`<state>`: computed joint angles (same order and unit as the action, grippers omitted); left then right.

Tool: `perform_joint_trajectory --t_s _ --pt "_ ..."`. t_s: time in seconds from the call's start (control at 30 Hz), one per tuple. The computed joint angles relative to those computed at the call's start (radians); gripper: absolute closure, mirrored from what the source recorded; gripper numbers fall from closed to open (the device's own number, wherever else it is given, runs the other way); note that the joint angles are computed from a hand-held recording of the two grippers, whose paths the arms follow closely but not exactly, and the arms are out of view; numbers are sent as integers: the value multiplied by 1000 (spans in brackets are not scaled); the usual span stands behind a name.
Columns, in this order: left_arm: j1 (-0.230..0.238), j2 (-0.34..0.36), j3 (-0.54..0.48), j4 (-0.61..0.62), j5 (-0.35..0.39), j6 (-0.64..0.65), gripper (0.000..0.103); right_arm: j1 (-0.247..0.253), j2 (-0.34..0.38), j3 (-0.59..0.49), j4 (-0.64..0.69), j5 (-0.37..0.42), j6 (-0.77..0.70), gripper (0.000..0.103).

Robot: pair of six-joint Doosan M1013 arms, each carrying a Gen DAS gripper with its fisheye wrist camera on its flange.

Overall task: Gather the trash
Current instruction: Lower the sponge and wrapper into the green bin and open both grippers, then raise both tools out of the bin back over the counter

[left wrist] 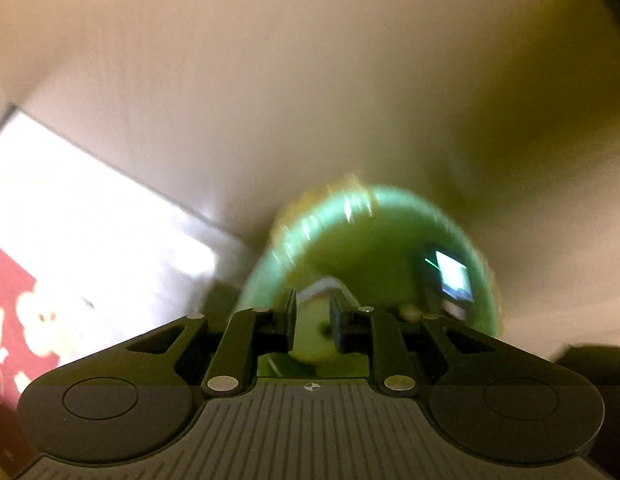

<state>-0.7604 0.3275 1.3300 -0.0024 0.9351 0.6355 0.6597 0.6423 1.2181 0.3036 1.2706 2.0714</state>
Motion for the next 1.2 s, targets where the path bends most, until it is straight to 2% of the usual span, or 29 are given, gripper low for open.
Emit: perform_joint_trajectory --t_s 0.1,0.23,0.3,0.37,0.43,0.53,0.67,0.77,0.87,1.0,1.13,1.2 --pt "-3 -29 -2 140 -20 -78 83 28 -69 -31 -121 38 -119 72" --pt "-13 -47 -44 292 -39 -111 82 66 -198 -22 -297 26 -244 68" --pt "-12 -41 -87 291 -23 -80 82 74 -244 -21 -352 40 -249 66" --pt "-9 -31 -136 261 3 -44 82 53 -281 -15 -318 45 -232 66" --pt "-11 -15 -190 225 47 3 82 53 -301 -35 -301 39 -195 67" --pt "-20 -4 -253 210 70 108 82 92 -322 -69 -409 21 -201 67" --pt "-23 -25 -270 198 -32 201 82 146 -358 -104 -610 -44 -224 67" --pt "-15 -29 -290 174 -143 283 82 173 -397 -96 -798 -145 -198 67" --pt "-27 18 -378 203 -164 309 82 192 -422 -72 -1061 -217 -104 67" --pt "-31 119 -539 224 -115 339 82 176 -408 -72 -1279 -197 -43 67" --pt "-26 241 -762 243 31 313 82 122 -377 -128 -1337 -149 19 67" --pt "-28 329 -922 256 126 315 82 89 -374 -137 -1340 -155 58 67"
